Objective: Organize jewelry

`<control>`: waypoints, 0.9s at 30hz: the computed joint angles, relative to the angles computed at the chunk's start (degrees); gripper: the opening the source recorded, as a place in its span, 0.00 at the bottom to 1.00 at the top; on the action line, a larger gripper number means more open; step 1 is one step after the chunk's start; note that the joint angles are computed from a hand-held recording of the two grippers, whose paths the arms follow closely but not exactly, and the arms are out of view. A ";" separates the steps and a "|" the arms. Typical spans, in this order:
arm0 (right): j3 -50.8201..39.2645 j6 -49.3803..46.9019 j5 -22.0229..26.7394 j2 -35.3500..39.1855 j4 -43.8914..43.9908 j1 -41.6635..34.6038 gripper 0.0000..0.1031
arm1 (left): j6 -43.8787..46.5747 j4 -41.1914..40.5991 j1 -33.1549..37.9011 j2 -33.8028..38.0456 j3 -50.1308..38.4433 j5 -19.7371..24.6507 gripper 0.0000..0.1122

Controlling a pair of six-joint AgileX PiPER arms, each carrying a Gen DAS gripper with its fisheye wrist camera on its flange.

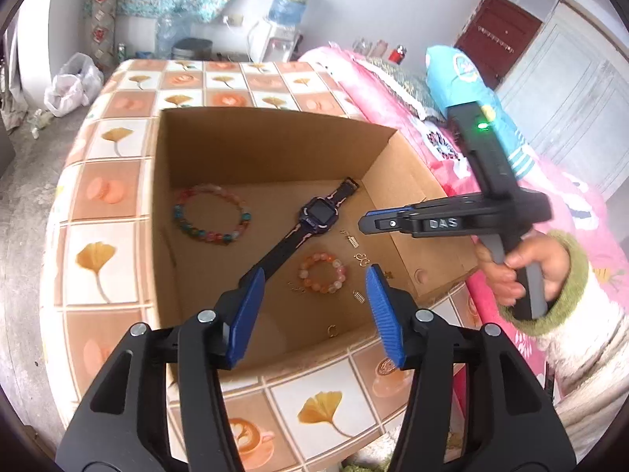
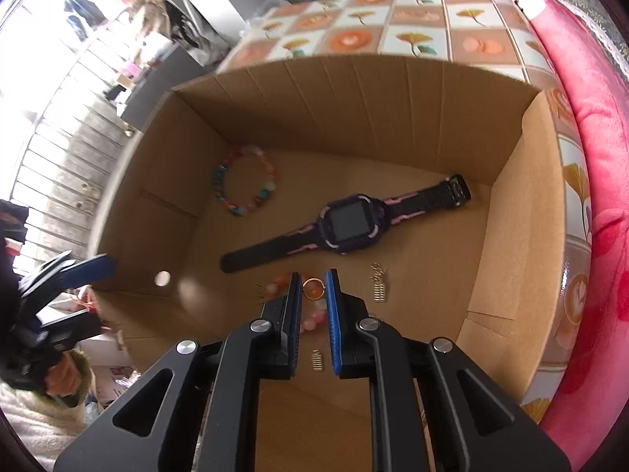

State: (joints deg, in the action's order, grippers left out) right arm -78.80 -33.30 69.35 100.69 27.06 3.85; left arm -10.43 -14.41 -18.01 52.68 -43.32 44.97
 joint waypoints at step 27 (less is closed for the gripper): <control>21.65 -7.60 -9.70 -27.64 14.58 -26.73 0.55 | 21.06 -21.02 28.13 -9.44 11.52 5.78 0.64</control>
